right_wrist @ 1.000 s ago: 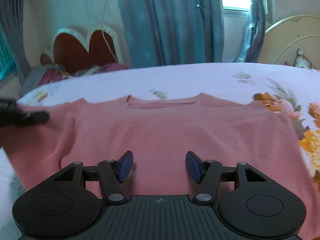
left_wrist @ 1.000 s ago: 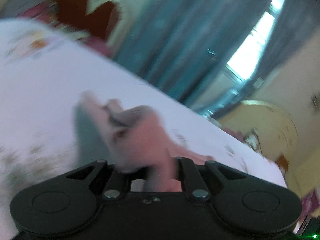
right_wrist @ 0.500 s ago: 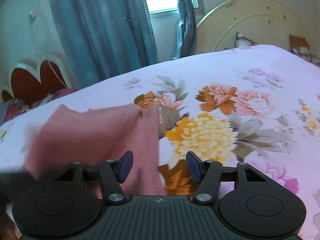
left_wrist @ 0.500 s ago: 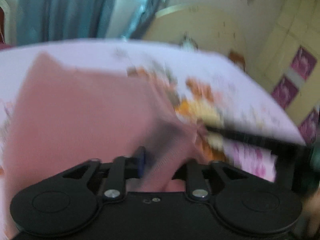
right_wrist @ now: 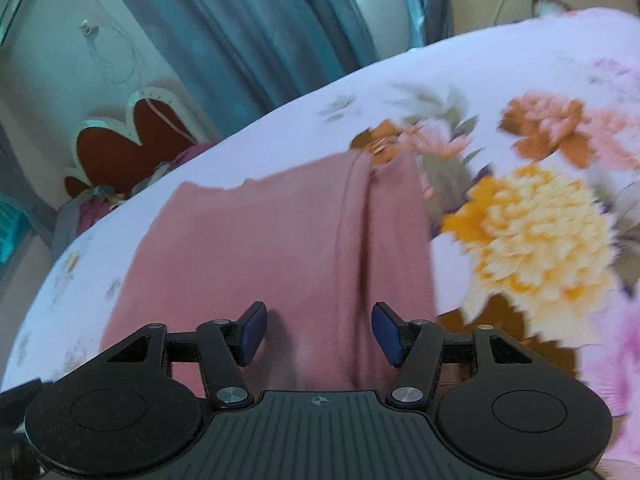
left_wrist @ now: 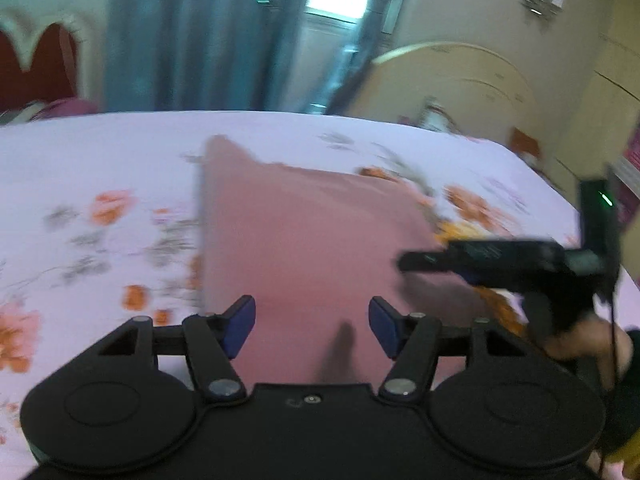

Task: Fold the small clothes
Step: 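Pinch the folded sweater edge with the right tool, then open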

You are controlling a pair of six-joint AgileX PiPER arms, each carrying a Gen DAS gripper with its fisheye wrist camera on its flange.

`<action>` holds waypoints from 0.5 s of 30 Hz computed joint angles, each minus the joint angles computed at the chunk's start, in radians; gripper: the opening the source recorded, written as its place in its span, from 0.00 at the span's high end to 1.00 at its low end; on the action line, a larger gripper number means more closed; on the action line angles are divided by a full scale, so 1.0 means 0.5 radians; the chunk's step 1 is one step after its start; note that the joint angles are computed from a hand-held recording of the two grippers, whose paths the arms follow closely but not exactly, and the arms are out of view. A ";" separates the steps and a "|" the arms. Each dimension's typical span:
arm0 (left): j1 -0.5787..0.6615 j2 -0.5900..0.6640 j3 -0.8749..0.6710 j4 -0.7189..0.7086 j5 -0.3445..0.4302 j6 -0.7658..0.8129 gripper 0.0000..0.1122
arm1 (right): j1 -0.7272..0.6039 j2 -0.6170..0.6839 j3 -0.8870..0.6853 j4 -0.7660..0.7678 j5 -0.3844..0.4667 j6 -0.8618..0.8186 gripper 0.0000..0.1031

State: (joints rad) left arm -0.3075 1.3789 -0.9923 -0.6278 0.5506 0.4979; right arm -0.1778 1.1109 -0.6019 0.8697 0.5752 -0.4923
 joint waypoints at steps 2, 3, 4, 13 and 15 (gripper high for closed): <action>0.045 0.037 -0.015 0.036 -0.044 -0.062 0.45 | 0.053 0.012 -0.009 -0.013 -0.034 0.018 0.44; 0.072 0.044 -0.024 0.044 -0.042 -0.069 0.45 | 0.065 0.026 -0.010 -0.010 -0.042 0.012 0.50; 0.086 0.064 -0.037 0.070 -0.057 -0.098 0.45 | 0.069 0.060 -0.024 -0.016 -0.042 -0.001 0.76; 0.024 0.206 -0.108 0.140 -0.220 -0.177 0.45 | 0.239 -0.117 -0.034 -0.537 -0.280 0.335 0.90; 0.015 0.210 -0.125 0.072 -0.211 -0.098 0.45 | 0.173 -0.203 -0.021 -0.627 -0.238 0.360 0.90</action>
